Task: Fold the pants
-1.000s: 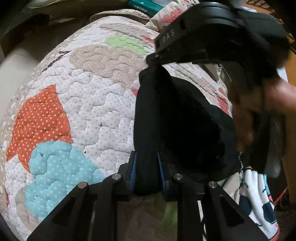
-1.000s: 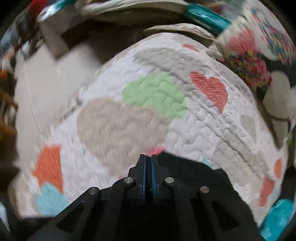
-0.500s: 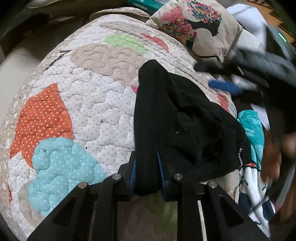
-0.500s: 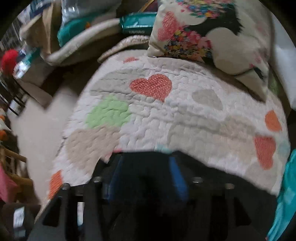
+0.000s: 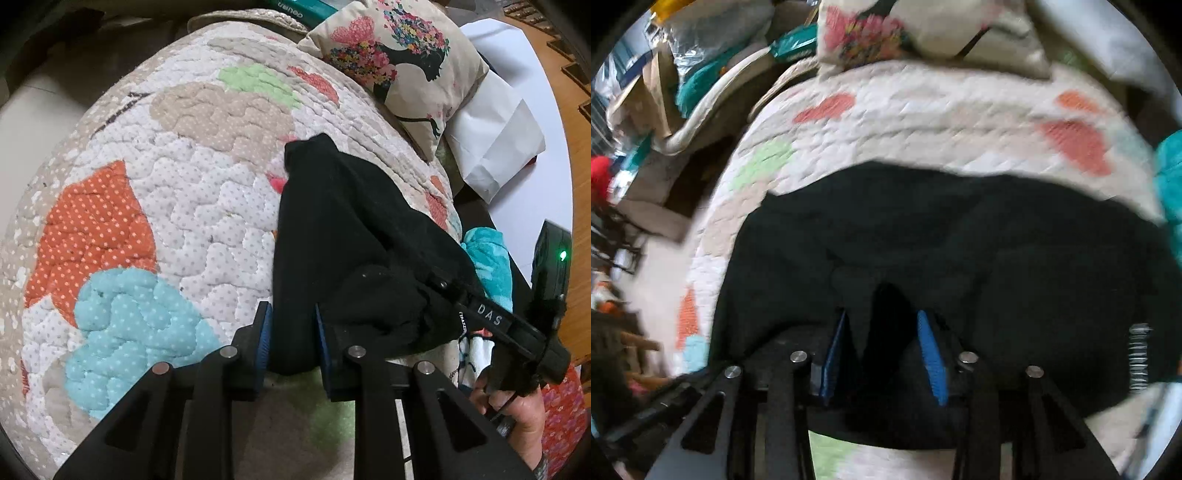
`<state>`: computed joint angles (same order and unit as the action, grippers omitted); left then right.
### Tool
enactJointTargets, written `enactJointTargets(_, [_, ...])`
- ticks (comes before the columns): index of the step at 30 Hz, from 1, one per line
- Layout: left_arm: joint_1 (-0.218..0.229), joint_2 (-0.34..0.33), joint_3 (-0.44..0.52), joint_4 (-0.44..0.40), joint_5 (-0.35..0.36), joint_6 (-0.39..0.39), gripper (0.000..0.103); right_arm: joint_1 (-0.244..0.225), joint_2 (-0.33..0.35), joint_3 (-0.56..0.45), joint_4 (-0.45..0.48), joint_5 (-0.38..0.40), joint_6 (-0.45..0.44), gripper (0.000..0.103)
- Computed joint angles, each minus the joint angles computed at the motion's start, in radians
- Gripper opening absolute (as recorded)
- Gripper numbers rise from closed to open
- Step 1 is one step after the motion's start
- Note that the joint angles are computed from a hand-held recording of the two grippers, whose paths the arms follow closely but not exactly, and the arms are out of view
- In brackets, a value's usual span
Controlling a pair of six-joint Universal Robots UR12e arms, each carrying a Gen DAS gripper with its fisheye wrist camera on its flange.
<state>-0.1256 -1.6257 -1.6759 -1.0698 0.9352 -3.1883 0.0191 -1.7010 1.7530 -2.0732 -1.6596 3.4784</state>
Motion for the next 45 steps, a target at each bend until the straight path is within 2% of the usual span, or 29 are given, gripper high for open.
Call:
enactJointTargets(2, [-0.001, 0.002, -0.001, 0.019, 0.02, -0.007, 0.024, 0.001, -0.002, -0.005, 0.026, -0.049, 0.009, 0.047])
enactJointTargets(4, [-0.002, 0.006, -0.004, 0.037, 0.034, -0.011, 0.025, -0.015, -0.024, 0.013, 0.013, -0.053, 0.049, 0.047])
enactJointTargets(9, [-0.022, 0.008, -0.009, 0.088, 0.084, 0.016, 0.029, -0.055, -0.094, 0.086, -0.137, 0.088, 0.09, 0.047])
enactJointTargets(11, [-0.032, 0.004, -0.009, 0.082, 0.101, 0.036, 0.033, -0.054, -0.098, 0.094, -0.164, 0.126, 0.091, 0.047])
enactJointTargets(12, [-0.038, -0.001, -0.004, 0.053, 0.102, 0.057, 0.033, -0.046, -0.087, 0.089, -0.167, 0.134, 0.086, 0.047])
enactJointTargets(16, [-0.055, 0.003, -0.01, 0.073, 0.146, 0.105, 0.033, -0.021, -0.03, 0.041, -0.127, 0.113, 0.038, 0.048])
enactJointTargets(17, [-0.055, 0.003, -0.01, 0.073, 0.146, 0.106, 0.033, -0.012, -0.015, 0.023, -0.08, 0.091, 0.028, 0.052])
enactJointTargets(19, [-0.05, 0.001, -0.003, 0.052, 0.137, 0.097, 0.034, -0.004, 0.027, -0.019, 0.05, 0.013, 0.017, 0.053])
enactJointTargets(21, [-0.043, 0.001, 0.006, 0.03, 0.122, 0.086, 0.035, -0.002, 0.024, -0.012, 0.047, -0.029, 0.031, 0.053])
enactJointTargets(23, [-0.038, 0.005, 0.007, 0.045, 0.111, 0.078, 0.041, -0.014, -0.015, 0.023, -0.009, -0.004, 0.077, 0.053])
enactJointTargets(25, [-0.037, 0.012, 0.005, 0.08, 0.116, 0.077, 0.042, -0.019, -0.065, 0.059, -0.053, -0.012, 0.135, 0.054])
enactJointTargets(28, [-0.036, 0.029, -0.001, 0.137, 0.127, 0.109, 0.045, -0.023, -0.141, 0.121, -0.127, -0.018, 0.248, 0.064])
enactJointTargets(31, [-0.046, 0.044, -0.006, 0.199, 0.181, 0.145, 0.049, -0.042, -0.218, 0.191, -0.187, -0.004, 0.407, 0.066])
enactJointTargets(32, [-0.05, 0.044, 0.002, 0.197, 0.192, 0.151, 0.049, -0.05, -0.237, 0.211, -0.203, -0.004, 0.462, 0.066])
enactJointTargets(35, [-0.052, 0.034, 0.041, 0.133, 0.141, 0.167, 0.05, -0.08, -0.279, 0.26, -0.23, -0.02, 0.603, 0.066])
enactJointTargets(36, [-0.063, 0.025, 0.065, 0.106, 0.138, 0.195, 0.05, -0.09, -0.29, 0.276, -0.245, -0.033, 0.635, 0.066])
enactJointTargets(40, [-0.112, -0.014, 0.138, 0.048, 0.148, 0.301, 0.052, -0.098, -0.304, 0.298, -0.264, -0.139, 0.654, 0.066])
enactJointTargets(45, [-0.192, -0.11, 0.27, -0.047, 0.127, 0.362, 0.053, -0.129, -0.298, 0.324, -0.307, -0.129, 0.703, 0.066])
